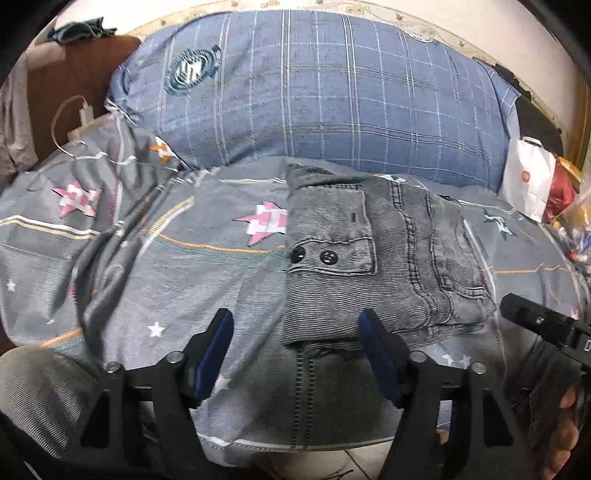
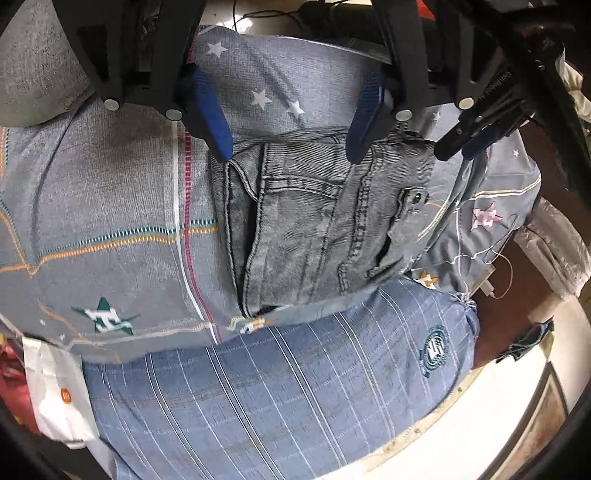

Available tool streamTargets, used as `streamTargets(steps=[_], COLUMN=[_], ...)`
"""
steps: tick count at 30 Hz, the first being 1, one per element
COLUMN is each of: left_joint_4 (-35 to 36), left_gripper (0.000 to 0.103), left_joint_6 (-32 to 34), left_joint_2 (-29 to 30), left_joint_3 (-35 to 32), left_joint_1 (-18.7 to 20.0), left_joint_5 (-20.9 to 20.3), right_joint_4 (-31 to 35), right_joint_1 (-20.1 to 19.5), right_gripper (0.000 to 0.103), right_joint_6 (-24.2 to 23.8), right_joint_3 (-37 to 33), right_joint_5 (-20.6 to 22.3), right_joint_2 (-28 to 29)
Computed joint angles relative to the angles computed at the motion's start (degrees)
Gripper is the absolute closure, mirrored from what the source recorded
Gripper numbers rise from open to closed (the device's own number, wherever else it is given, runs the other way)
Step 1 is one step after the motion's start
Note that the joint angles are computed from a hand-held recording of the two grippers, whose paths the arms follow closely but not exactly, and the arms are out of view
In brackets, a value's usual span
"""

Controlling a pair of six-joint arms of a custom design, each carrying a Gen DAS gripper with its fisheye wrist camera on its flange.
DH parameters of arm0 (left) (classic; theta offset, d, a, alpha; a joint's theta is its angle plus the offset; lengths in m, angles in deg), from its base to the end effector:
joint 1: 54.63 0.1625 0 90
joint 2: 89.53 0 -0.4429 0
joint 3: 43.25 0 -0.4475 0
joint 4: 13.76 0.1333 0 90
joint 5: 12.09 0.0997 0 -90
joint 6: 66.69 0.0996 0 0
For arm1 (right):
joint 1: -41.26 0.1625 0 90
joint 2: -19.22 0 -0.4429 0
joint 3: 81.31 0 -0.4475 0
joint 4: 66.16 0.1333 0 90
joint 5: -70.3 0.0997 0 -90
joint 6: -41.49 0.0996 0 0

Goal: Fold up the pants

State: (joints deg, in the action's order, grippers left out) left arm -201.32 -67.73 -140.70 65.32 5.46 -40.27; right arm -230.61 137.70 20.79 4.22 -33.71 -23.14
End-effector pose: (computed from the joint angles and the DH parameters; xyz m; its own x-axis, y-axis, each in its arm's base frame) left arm -0.1202 -0.6523 0.1589 -0.6996 -0.2693 -0.6618 0.3684 0.6577 -0.6570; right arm 0.1970 -0.7718 0.1239 -0.8812 -0.2851 0.3771 -0.4355 0.8001 -0.4126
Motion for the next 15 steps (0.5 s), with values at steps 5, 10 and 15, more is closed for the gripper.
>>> streamTargets(steps=[5, 10, 15], left_joint_4=[-3.81, -5.88, -6.55], left_gripper=[0.027, 0.026, 0.024], left_joint_6=[1.07, 2.78, 5.00], left_joint_2=[0.29, 0.53, 1.46], left_joint_3=[1.05, 1.31, 0.68], left_joint_1=[-0.89, -1.47, -1.70], left_joint_5=[2.70, 3.05, 4.28], right_joint_4=[-3.29, -3.90, -5.67], right_joint_1=[1.16, 1.67, 1.97], right_gripper=[0.036, 0.036, 0.036], right_joint_6=[-2.46, -3.23, -5.01], right_joint_3=[1.52, 3.07, 3.74], right_joint_5=[-0.89, -0.84, -0.64], right_joint_2=[-0.28, -1.09, -0.89])
